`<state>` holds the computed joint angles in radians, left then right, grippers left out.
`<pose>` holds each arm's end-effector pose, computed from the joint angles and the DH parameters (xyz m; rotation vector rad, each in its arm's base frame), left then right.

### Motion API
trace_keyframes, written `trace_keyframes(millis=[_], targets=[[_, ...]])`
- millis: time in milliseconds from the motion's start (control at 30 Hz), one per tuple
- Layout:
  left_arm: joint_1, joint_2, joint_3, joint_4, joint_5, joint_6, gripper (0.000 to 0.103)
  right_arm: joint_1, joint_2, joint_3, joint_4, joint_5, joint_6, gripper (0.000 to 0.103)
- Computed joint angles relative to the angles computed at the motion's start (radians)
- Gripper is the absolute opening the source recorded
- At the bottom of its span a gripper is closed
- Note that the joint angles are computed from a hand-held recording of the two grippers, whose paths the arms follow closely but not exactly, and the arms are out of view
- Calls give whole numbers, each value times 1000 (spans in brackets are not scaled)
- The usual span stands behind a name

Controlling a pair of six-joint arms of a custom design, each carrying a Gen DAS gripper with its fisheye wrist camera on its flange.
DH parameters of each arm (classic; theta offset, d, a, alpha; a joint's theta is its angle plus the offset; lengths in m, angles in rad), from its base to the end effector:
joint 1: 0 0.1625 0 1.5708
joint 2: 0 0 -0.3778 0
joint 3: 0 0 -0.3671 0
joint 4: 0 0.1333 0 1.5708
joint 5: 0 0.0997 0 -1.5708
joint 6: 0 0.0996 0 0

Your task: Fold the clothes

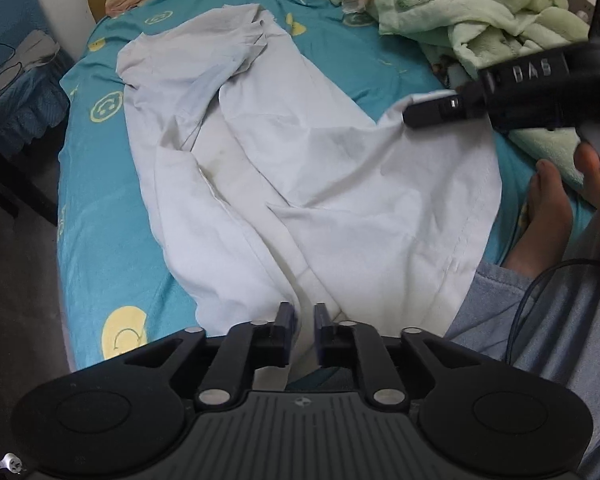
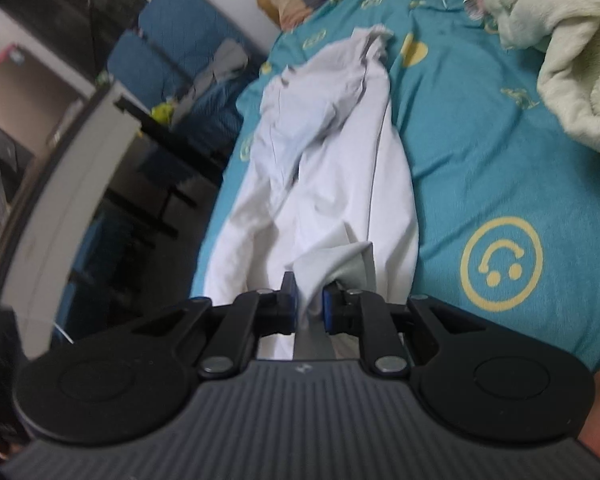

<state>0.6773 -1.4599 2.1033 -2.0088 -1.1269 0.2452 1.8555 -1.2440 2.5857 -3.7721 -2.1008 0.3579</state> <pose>-0.2129 -0.3971 0.2094 1.4841 2.2041 0.0686 0.1737 -0.2980 0.1822 -0.4176 -2.5815 1.3511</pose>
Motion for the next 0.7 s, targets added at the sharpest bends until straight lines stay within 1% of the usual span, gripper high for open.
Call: trace_keyframes(millis=[67,100,133,167,200,233,267,333,367,400,433,467,500,533,567,633,700], targets=[[3,-23,21,-30,12,37,44,-19,-7,-17,17,38,10,21],[4,-36,31,-46,25,63,48,-42,-25,-32,62,80,13,24],[8,-44,33,-53,35,86,53,-61,-39,-55,118,123,16,30],[14,-51,31,-52,42,107,55,-75,-45,-80,159,154,13,37],[23,-54,28,-45,46,119,56,-73,-41,-110,195,156,7,41],[35,-51,24,-34,48,122,56,-64,-35,-143,234,139,-3,48],[47,-48,19,-22,50,125,56,-55,-27,-176,273,122,-15,51],[75,-34,7,4,48,131,55,-62,-11,-228,316,128,-29,52],[89,-25,1,17,47,134,53,-69,-6,-253,344,129,-22,52],[103,-16,-6,30,47,137,51,-71,-2,-282,387,115,-11,52],[117,-8,-13,42,42,138,46,-68,4,-311,430,92,-4,52],[129,-1,-20,46,31,142,35,-67,9,-331,455,80,-12,52],[137,3,-24,42,21,152,29,-71,8,-329,453,87,-28,52],[143,4,-26,39,11,160,17,-76,7,-324,448,97,-46,52],[149,4,-29,39,-1,164,9,-81,-2,-315,463,107,-46,52],[168,17,-55,54,-33,153,7,-92,-26,-278,487,123,-26,52],[187,33,-98,90,-86,102,6,-102,-51,-241,532,130,16,52]])
